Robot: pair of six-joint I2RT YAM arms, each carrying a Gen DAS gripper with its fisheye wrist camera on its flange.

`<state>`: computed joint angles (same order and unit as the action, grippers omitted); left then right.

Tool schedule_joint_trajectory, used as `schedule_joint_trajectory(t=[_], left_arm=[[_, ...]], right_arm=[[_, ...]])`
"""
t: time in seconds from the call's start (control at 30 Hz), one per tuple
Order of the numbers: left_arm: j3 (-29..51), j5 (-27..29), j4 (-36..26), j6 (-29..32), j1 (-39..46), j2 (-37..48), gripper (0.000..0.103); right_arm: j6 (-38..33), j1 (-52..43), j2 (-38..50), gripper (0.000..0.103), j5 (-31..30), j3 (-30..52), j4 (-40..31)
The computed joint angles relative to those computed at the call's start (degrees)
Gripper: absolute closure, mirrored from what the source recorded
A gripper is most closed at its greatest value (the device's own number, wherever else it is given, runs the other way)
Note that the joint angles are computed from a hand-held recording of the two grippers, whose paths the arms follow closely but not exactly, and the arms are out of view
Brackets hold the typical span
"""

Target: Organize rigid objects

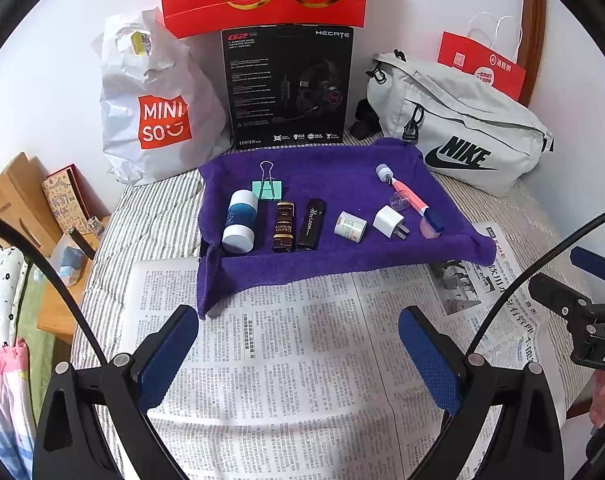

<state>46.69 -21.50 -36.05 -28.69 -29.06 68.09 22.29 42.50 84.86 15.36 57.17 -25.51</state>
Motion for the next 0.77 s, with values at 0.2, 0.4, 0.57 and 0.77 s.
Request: schedule_joint_trajectory(t=[0.2,0.4,0.57,0.77], left_arm=[[-0.3,0.1,0.2,0.2,0.1,-0.2,0.002],[-0.4,0.2,0.4,0.4,0.1,-0.5,0.002],[-0.3,0.1,0.1,0.2,-0.2,-0.7,0.002],[-0.6,-0.2,0.1,0.0,-0.4,-1.1,0.001]], right_arm=[[-0.3,0.0,0.0,0.001,0.0,0.0,0.2],[-0.3,0.0,-0.1,0.001,-0.1,0.1,-0.1],[-0.3,0.1,-0.3,0.001,0.0,-0.2,0.2],[0.0,0.4,-0.6,0.000,0.3,-0.5,0.0]])
